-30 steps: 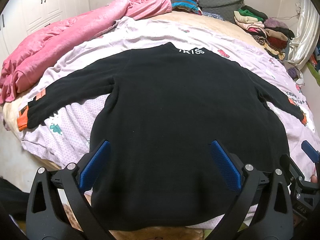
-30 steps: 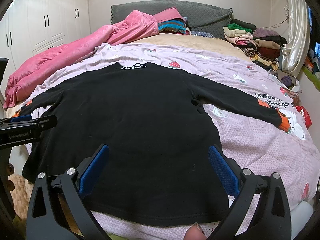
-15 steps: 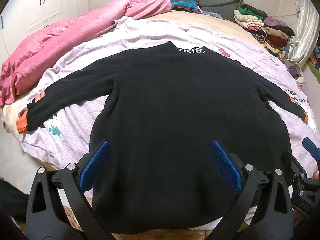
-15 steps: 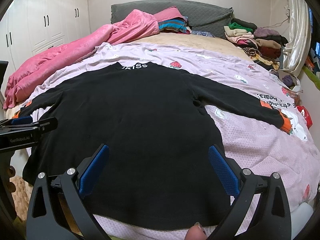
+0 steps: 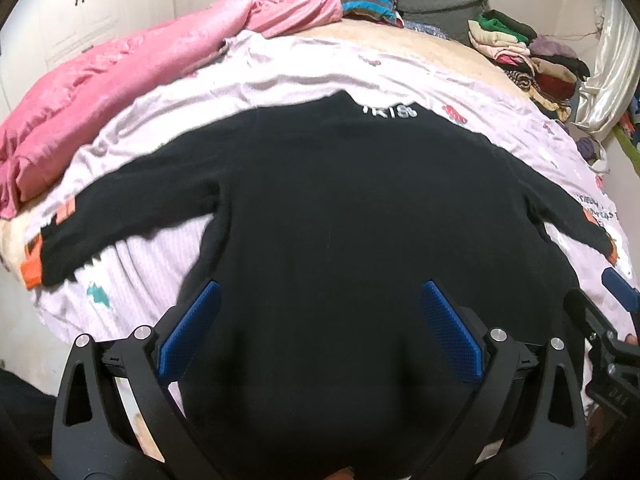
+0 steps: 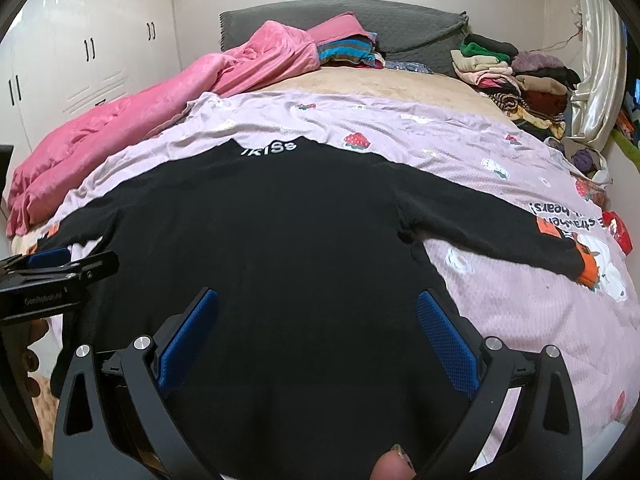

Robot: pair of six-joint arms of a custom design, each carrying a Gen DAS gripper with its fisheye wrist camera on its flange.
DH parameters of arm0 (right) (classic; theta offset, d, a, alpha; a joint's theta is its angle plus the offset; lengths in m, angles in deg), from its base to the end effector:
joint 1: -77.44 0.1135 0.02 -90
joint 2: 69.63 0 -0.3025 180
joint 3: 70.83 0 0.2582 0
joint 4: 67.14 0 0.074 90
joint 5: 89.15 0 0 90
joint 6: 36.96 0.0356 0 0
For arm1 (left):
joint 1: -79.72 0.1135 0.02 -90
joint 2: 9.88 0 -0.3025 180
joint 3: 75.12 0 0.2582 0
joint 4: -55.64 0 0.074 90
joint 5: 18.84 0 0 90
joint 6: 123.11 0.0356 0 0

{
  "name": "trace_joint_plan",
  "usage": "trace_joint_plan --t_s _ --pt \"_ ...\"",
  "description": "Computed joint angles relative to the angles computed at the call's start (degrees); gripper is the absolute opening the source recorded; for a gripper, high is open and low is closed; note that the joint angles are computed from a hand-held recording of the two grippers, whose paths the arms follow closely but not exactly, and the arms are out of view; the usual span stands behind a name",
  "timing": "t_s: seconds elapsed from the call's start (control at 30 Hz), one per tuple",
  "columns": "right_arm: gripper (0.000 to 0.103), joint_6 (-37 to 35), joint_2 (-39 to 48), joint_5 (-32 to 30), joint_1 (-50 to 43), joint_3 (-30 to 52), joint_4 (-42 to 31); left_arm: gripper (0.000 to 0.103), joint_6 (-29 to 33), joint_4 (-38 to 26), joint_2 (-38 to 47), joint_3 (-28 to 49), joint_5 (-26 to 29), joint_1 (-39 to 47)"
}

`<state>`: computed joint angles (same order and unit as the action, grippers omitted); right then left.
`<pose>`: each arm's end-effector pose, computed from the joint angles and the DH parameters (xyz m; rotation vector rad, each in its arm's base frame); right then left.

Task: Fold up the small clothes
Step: 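Move the right tool to the orange sleeve cuff and grasp it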

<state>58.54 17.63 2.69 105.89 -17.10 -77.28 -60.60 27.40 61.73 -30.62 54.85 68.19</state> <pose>0.2643 0.1419 0.1974 -0.4511 2.3031 0.2571 0.2135 -0.0334 0.1939 -0.4541 2.4406 0.0766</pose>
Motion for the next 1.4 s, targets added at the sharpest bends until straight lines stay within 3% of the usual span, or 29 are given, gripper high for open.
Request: trace_joint_plan --t_s 0.57,1.4 --pt "0.099 2.94 8.37 -3.17 -5.07 12.20 -3.40 0.094 5.64 0.55 7.08 10.35 3.21 7.05" --pt "0.099 7.31 17.20 -3.15 -21.53 19.72 -5.95 0.094 7.94 2.51 22.40 22.53 5.39 6.51"
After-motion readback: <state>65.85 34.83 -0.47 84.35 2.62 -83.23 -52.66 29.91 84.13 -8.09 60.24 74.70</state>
